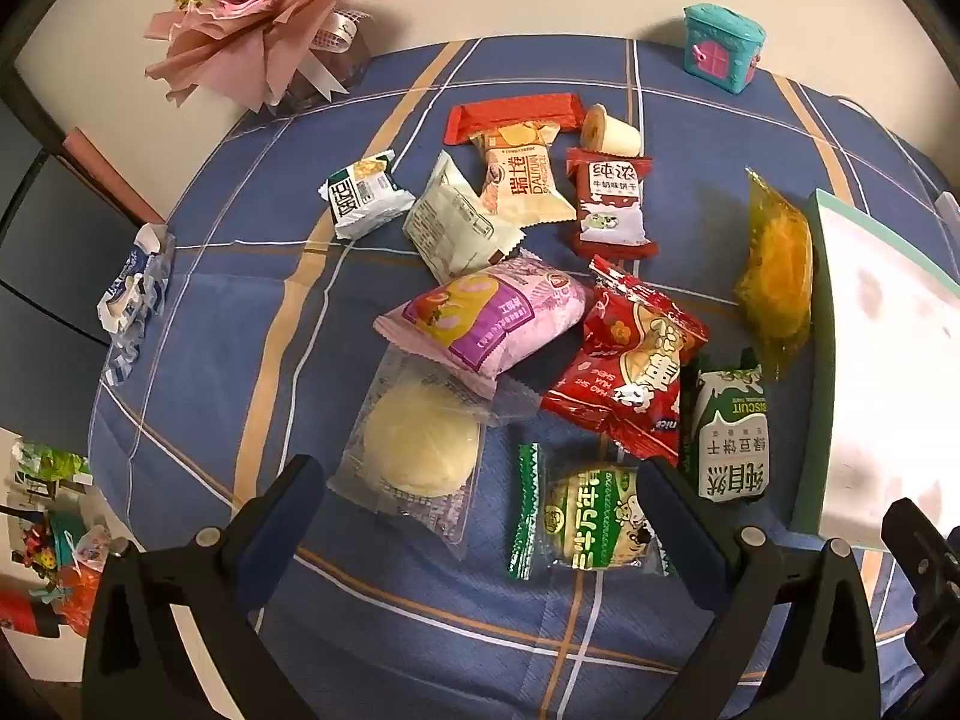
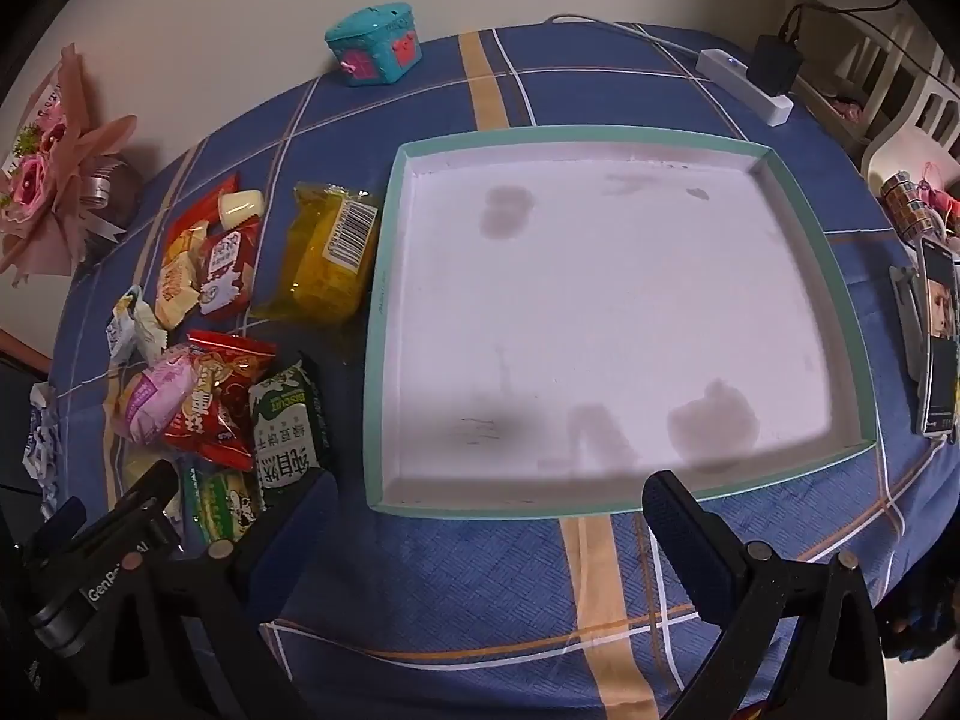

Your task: Organize snacks

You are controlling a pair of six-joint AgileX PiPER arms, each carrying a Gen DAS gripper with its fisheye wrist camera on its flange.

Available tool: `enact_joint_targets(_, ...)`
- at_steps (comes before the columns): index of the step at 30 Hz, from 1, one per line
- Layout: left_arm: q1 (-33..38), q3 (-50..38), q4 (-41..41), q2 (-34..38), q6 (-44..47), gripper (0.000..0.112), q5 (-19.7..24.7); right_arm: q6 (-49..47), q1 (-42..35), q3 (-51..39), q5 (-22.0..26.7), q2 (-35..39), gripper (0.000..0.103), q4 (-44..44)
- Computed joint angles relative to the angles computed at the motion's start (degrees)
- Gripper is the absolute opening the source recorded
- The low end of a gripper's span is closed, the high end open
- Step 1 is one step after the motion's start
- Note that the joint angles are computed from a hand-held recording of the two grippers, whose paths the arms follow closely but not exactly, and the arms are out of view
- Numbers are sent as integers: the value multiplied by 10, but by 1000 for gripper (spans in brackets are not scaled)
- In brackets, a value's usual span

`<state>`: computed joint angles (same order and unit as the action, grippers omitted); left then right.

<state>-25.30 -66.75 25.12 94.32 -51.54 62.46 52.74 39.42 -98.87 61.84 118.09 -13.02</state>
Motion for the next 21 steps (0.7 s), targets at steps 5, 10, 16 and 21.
enact_joint_targets(5,2,0,-10,-1,5,103,-4,-11,-8,15,-8,-4,103,4)
enact_joint_targets(10,-3,-5,-17,6,5,103,-5,-10,-7,12,-7,2,103,1)
enact_joint_targets(16,3,7,-8,-1,8,103,-14,-30,-14,2,-11,7,103,34)
enact_joint_targets(21,4,9,-8,-1,6,103,-19,-25,-13,22,-30,-2,103,35)
